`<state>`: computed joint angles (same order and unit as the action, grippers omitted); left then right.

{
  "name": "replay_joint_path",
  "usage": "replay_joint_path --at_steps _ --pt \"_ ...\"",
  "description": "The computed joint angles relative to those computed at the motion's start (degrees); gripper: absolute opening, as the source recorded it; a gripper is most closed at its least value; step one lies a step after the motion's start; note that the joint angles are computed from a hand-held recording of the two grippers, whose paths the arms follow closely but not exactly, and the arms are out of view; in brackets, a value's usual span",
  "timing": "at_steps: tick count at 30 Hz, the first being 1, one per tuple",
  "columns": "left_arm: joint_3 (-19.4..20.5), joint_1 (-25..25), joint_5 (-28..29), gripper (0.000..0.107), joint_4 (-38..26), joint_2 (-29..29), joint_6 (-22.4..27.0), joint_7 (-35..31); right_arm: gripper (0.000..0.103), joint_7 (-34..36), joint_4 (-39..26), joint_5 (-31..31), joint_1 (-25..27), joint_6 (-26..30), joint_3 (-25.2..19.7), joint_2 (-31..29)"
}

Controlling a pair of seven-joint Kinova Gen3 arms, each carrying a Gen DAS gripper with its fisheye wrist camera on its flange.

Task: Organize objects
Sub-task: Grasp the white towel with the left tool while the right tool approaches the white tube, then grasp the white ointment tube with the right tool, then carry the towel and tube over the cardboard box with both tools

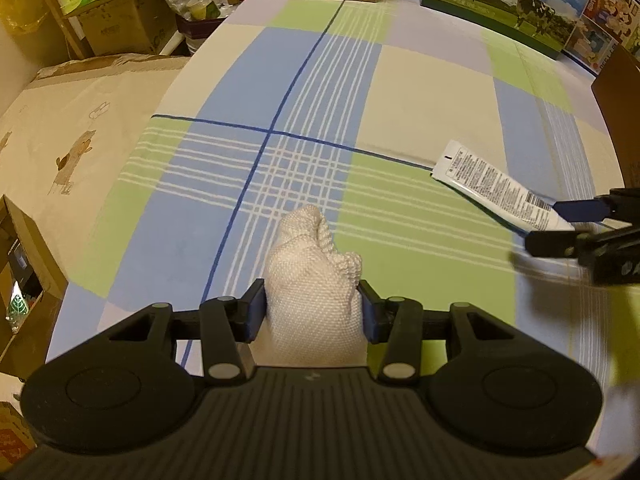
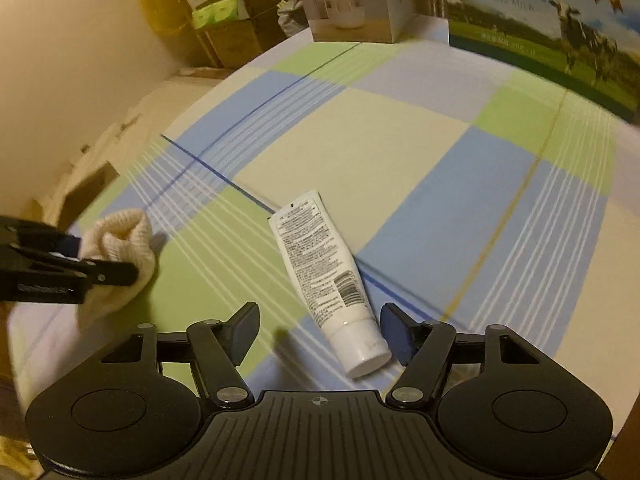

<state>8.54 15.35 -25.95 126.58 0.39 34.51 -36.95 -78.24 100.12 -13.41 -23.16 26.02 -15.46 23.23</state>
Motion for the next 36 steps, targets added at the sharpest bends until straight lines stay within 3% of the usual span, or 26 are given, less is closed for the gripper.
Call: replay_joint_path --at_steps 5,12,20,28,36 --pt "-0.25 -0.03 0.32 0.042 -0.25 0.44 -0.19 -0.62 0.047 -5.31 -1.11 7.00 -6.93 -0.88 4.61 1.12" --pt "-0.19 -0.28 1.69 0.042 -0.16 -0.02 -0.18 -1.88 0.036 -8.34 0.23 9.80 -7.68 -1.69 4.27 0.41" --pt "1.33 1.25 3.77 0.042 0.18 -0.74 0.06 -2.49 0.035 -15.60 8.56 10.97 -9.51 -3.29 5.44 -6.12" --pt "3.95 4.91 6.08 0.042 -0.11 -0.87 0.11 -3.27 0.035 -29.74 19.71 15.77 -10.86 -3.23 6.78 -16.33" --pt "5.97 9.65 9.41 0.042 -1.66 0.57 -1.03 -6.31 0.035 -43.73 27.56 20.11 -7.47 1.80 2.55 -26.98"
